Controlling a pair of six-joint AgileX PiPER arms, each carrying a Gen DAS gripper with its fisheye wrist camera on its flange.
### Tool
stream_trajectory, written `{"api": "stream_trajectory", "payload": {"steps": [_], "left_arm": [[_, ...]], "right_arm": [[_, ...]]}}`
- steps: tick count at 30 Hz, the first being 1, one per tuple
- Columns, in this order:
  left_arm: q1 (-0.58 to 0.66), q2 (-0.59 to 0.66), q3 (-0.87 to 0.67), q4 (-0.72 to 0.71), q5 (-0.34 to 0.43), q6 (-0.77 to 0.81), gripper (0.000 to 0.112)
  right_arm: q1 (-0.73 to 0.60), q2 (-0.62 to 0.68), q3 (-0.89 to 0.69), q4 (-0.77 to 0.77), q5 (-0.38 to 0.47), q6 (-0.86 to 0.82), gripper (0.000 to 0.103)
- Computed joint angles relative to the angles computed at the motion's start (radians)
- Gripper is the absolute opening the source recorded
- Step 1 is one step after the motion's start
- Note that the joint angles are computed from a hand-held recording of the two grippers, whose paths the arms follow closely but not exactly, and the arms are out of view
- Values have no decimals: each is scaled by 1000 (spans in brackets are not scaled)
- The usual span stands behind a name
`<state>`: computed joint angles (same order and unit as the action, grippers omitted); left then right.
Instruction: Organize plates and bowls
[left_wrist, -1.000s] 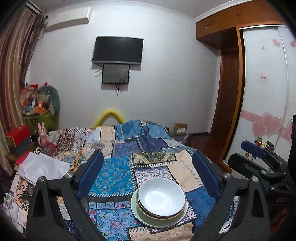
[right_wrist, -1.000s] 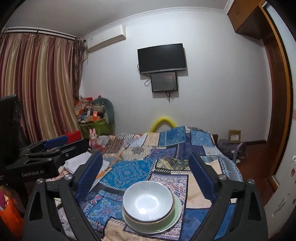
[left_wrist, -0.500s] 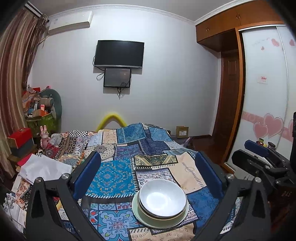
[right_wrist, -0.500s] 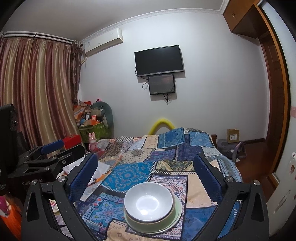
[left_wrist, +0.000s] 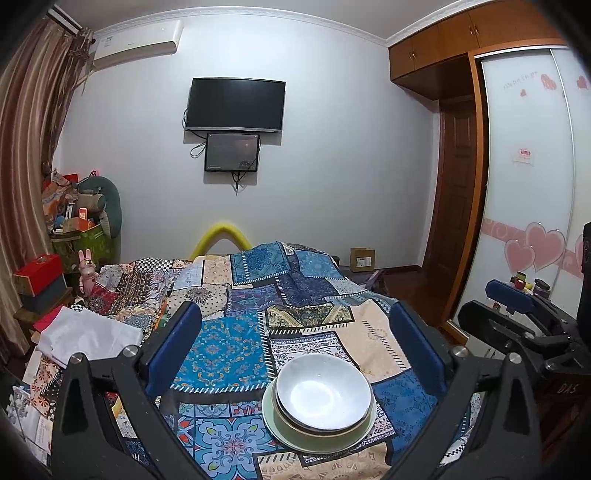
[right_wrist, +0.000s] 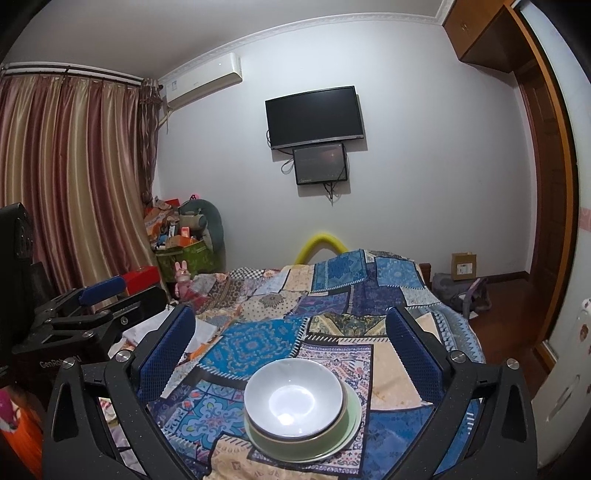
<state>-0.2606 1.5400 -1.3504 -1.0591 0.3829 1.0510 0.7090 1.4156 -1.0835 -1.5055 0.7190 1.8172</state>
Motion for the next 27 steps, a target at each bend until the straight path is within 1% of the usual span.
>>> {"api": "stream_trajectory", "payload": {"steps": [5, 9, 22, 27], "left_arm": [[-2, 2, -5, 17, 7, -12, 103], [-7, -4, 4, 8, -4, 5, 103], [-13, -7, 9, 12, 3, 8, 103], [-24, -10, 12, 27, -6, -1, 103]], "right_arm": [[-4, -5, 0, 10, -7, -5, 103], [-9, -8, 2, 8, -15, -2, 103], [-17, -17, 15, 8, -30, 5, 103], [-26, -18, 15, 11, -42, 1, 103]]}}
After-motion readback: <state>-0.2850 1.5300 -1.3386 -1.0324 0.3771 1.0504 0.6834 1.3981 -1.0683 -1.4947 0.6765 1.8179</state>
